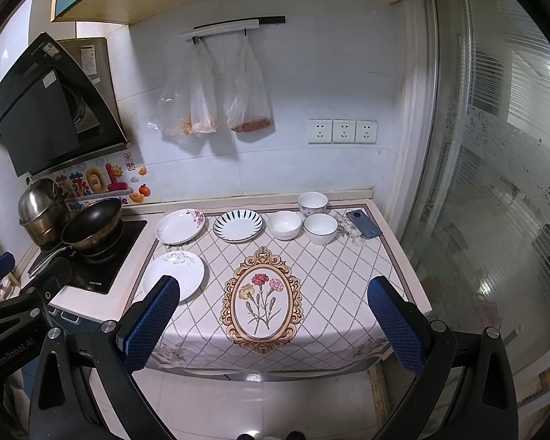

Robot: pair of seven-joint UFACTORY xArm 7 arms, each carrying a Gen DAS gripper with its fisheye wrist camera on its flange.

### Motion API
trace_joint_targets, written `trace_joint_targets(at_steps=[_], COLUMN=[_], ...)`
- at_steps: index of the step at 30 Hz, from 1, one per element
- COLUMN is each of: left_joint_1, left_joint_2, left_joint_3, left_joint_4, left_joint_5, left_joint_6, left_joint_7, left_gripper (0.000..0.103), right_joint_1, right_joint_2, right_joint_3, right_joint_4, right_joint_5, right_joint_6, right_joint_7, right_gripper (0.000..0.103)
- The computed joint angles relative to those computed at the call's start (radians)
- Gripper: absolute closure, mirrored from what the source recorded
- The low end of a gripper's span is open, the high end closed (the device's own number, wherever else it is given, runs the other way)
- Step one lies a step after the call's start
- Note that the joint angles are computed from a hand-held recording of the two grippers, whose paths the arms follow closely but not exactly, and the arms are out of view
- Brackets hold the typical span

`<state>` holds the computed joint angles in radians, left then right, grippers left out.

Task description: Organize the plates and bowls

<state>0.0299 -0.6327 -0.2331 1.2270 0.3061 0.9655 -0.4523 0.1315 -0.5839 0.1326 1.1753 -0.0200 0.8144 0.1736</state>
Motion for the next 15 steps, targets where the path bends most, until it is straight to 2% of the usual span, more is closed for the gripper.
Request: trace_joint_targets(at_steps=[15], left_joint_1=[-0.002], left_joint_2=[0.006], left_joint_3=[-0.003], left_joint_4=[0.014], left_joint_5=[0.0], left_joint_6=[0.004], left_joint_7=[-0.006], left_gripper=[0.0], right_joint_1=[-0.001], right_joint_2=[-0.026], right_joint_3=[-0.009], right_joint_4=[-0.013], right_joint_5=[0.009], right_joint_6=[0.005], right_joint_7=[0.0], right_gripper=[0.0])
